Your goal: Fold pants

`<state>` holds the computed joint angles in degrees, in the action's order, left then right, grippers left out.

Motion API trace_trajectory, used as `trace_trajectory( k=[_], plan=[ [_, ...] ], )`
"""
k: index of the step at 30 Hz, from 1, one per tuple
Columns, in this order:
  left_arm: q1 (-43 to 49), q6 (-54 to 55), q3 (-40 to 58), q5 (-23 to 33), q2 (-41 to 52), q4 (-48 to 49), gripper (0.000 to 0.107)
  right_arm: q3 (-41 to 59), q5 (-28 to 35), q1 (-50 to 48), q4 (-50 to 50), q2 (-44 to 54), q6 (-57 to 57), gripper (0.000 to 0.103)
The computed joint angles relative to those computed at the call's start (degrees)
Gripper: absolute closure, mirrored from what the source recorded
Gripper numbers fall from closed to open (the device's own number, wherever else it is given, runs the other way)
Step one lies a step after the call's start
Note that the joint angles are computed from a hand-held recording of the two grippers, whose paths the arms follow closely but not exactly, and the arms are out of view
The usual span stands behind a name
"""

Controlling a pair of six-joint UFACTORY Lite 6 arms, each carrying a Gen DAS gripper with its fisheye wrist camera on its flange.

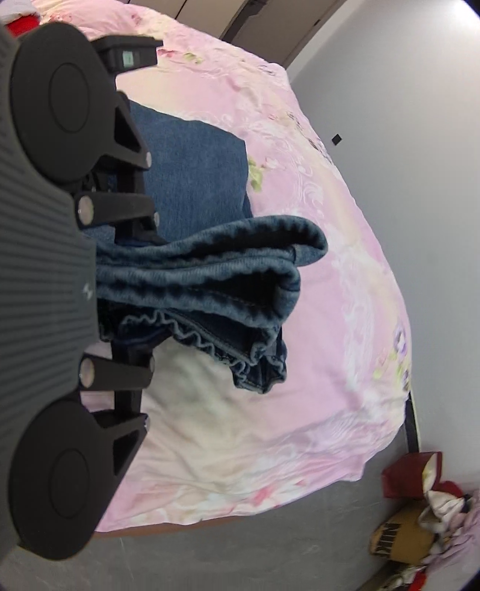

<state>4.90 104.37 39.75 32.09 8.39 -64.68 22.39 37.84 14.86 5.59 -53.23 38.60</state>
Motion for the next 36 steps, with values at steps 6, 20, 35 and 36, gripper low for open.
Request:
trace_trajectory(
  k=[6, 20, 35, 36],
  plan=[
    [5.1, -2.5, 3.6, 5.8, 4.1, 1.0, 0.1, 17.9, 0.2, 18.7, -18.2, 19.0, 27.2, 0.067],
    [34.1, -5.4, 38.8, 35.0, 22.5, 15.9, 0.1, 59.5, 15.3, 32.5, -31.1, 59.5, 39.1, 0.068],
    [9.1, -13.6, 35.8, 22.3, 23.8, 7.3, 0.105, 11.7, 2.4, 25.8, -33.4, 12.3, 47.6, 0.073],
    [7.0, -13.5, 34.5, 19.9, 23.3, 5.5, 0.105, 9.3, 1.6, 24.4, -31.8, 9.1, 45.4, 0.073]
  ],
)
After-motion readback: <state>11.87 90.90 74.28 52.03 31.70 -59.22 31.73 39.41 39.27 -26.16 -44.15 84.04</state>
